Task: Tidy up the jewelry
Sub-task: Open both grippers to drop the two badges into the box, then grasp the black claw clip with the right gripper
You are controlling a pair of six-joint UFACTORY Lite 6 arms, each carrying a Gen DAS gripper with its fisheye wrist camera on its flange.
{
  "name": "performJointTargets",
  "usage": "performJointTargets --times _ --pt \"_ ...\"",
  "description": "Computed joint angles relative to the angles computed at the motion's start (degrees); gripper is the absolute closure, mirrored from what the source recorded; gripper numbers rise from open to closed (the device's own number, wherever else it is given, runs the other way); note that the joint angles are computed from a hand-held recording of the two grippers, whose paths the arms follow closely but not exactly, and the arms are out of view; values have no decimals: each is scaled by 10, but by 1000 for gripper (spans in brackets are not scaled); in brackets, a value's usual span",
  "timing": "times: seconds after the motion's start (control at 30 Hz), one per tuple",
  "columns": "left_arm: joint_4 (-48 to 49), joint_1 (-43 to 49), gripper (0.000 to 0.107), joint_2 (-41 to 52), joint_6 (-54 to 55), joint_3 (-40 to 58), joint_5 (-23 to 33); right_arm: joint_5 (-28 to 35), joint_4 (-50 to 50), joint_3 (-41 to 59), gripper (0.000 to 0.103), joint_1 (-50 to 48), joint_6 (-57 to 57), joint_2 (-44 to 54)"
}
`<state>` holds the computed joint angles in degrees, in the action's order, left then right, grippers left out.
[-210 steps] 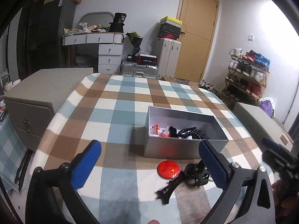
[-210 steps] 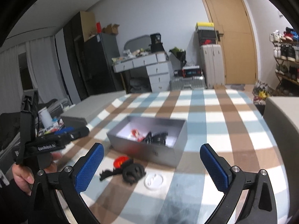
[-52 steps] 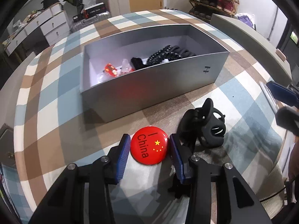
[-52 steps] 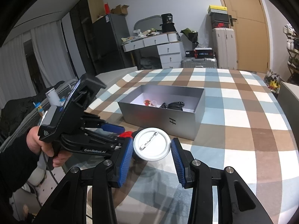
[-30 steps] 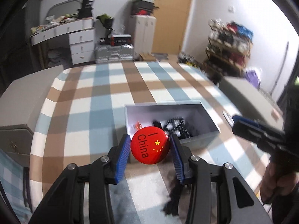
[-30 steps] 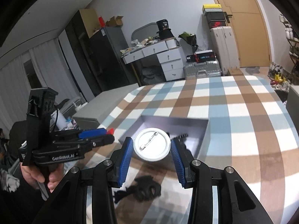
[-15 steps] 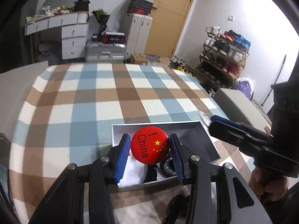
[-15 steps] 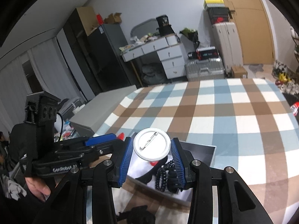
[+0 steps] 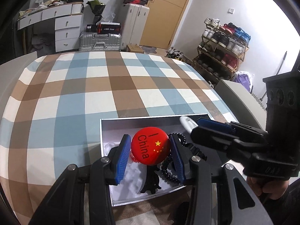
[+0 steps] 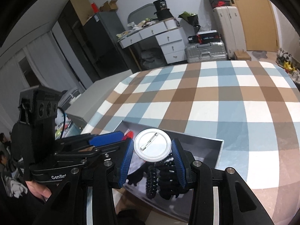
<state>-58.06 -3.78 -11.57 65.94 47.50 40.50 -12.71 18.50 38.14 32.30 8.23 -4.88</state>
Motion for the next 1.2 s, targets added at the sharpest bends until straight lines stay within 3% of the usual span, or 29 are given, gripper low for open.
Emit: performJointTargets --times 0.23,0.3,0.37,0.53,0.83,1.03,1.2 --pt "-14 19 65 21 14 15 25 -5 26 -1 60 9 -22 -9" --pt "-20 25 42 27 19 21 32 -11 91 -7 58 19 -87 -22" --pt "-36 41 36 23 28 20 55 -30 145 -24 45 32 -137 -46" --pt "-31 50 36 -13 27 2 52 -72 334 -71 45 77 -301 -126" --pt "-15 75 31 -127 24 -70 47 -170 587 -135 26 190 -495 -246" --pt "2 99 26 -200 4 -126 43 -245 656 -169 20 292 -515 -268" --pt "26 125 25 -238 -13 -176 52 -240 644 -193 19 332 -465 -243"
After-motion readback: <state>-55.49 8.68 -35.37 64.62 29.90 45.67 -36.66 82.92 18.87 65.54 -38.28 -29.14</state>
